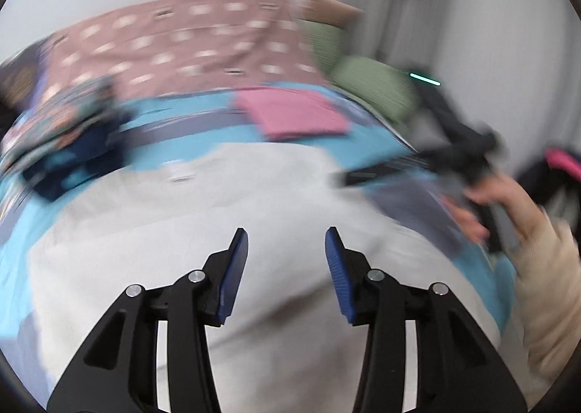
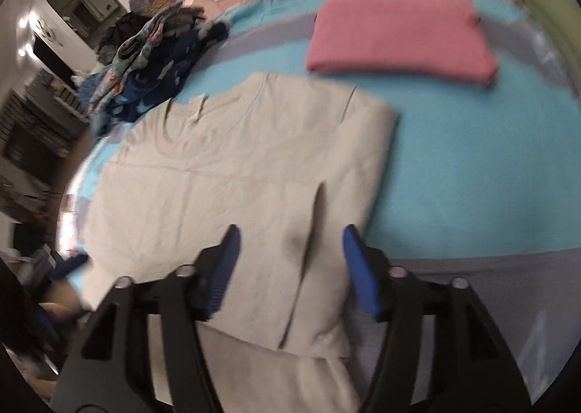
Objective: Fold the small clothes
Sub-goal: 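Open both tools and move them back over the folded shirt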
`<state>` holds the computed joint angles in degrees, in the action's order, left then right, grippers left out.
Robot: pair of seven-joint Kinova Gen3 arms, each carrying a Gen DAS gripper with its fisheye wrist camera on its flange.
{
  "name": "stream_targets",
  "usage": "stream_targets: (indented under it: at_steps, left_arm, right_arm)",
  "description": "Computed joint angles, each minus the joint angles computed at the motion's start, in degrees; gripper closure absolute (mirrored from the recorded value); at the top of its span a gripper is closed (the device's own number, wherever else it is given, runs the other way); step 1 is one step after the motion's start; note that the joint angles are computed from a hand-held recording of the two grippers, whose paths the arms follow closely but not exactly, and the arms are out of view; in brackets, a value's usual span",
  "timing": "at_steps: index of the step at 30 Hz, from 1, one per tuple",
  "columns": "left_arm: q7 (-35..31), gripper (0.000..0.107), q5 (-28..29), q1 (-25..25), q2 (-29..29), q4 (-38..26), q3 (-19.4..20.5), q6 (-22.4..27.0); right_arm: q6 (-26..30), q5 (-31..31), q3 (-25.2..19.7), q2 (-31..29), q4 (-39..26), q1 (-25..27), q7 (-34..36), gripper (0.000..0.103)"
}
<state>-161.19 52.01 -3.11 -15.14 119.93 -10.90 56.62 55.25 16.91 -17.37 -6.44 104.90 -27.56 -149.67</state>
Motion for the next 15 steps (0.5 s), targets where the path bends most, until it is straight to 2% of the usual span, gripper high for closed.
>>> stream_targets:
  at_steps: [1,3,5,7,9,11,13,15]
  left_arm:
    - [0.69,0.062,-0.14,-2.19,0.36,-0.18,-0.61,-0.51]
    - [0.34,0.062,0.16,-7.19,2.41,-0.6,-1.39,0.55]
    - [-0.01,0.062,-0.4,-12.02,4.54,-1.13,-1.29,3.09]
    - [1.34,0.059,-1.7,-13.17,8.66,-3.01,-4.05,7.75]
    - [2.77,0.056,-2.41,-12.2,13.97,-4.69,-7.5,12.41]
    - [3.35,0.056,-2.07,-14.7,19.28,-5.81,-7.27,15.92]
    - [3.24,0.056,0.29,-19.93,22.73,-6.46,-5.41,20.58]
    - [5.68,0.056,0.27,-21.88,22.88,-7.9,-5.84,23.66]
  right_arm:
    - [0.3,2.33,-2.54,-0.4,-0.13,0.59,-1.93,0.013]
    - [-1.9,5.02,-5.99,-1.1,0.21,0.25,-4.72,0.011]
    - [-5.3,5.04,-7.15,-0.41,1.32,-0.88,-4.83,0.011]
    - [-5.98,4.12,-8.49,1.83,1.55,-1.24,-3.03,0.011]
    - [-7.97,2.71,-6.21,4.9,3.09,-4.43,-2.3,0.011]
    - [-6.92,5.03,-2.68,6.96,3.73,-9.73,-3.66,0.011]
    - [-2.67,9.06,-1.51,8.03,2.35,-14.34,-6.05,0.011]
    - [1.99,9.97,-0.9,8.19,-0.01,-16.97,-7.12,0.011]
